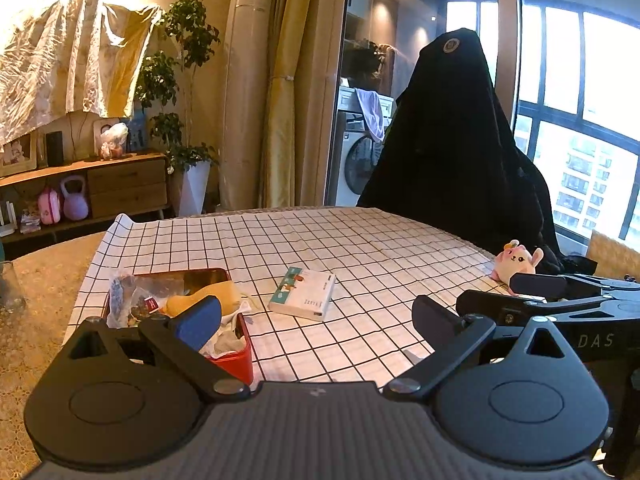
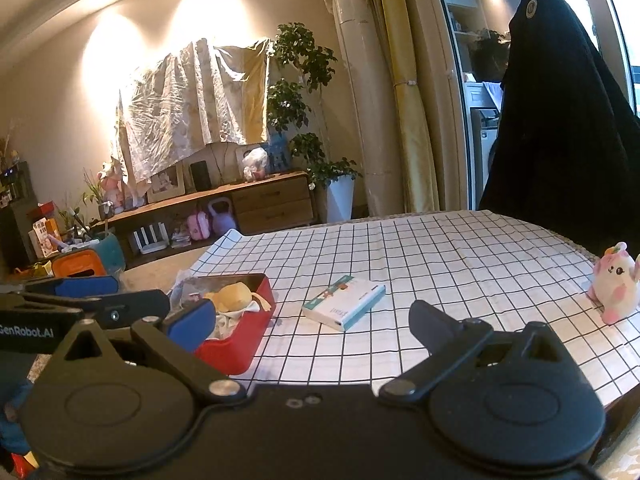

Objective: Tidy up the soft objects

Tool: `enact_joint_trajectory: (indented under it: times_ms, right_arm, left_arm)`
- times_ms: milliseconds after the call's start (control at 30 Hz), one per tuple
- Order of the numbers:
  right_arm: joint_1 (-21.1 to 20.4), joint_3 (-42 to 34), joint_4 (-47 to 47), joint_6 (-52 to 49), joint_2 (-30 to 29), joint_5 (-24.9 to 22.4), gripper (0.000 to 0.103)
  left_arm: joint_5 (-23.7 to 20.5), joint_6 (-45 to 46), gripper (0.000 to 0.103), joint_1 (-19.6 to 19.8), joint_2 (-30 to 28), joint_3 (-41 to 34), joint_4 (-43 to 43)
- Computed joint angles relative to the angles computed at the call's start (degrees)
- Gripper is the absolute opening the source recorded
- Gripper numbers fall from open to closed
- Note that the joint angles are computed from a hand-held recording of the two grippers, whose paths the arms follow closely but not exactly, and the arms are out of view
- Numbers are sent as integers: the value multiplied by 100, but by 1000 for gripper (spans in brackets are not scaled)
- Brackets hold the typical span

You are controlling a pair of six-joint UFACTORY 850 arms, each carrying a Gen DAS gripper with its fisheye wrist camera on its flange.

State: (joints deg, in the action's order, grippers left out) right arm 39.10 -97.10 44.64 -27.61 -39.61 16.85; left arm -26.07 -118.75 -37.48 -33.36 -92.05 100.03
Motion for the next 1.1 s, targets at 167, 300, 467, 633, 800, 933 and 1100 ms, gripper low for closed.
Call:
enact_joint_trajectory:
  times_ms: [167, 300, 467, 633, 800, 933, 1100]
  right_arm:
    - [12, 25, 87, -94, 10, 37, 103]
    - [8, 33, 139, -122, 23, 14, 103]
    - [4, 35, 110, -97, 21, 10, 103]
    - [13, 18, 232, -204, 7, 8, 103]
    - [22, 10, 319, -290, 8, -1, 103]
    - [27, 0, 351, -320, 1, -3, 103]
    - [45, -46, 447, -424, -43, -13, 103]
  left_arm:
    - [16, 137, 102, 8, -25, -34, -141]
    - [47, 118, 102, 13, -20, -24, -164]
    - [51, 148, 102, 9, -31, -42, -205]
    - [63, 138, 102, 10, -31, -42, -198]
    - [58, 151, 102, 9, -33, -45, -215]
    - [64, 159, 102, 11, -32, -46, -226]
    - [-3, 188, 102, 1, -47, -67, -249]
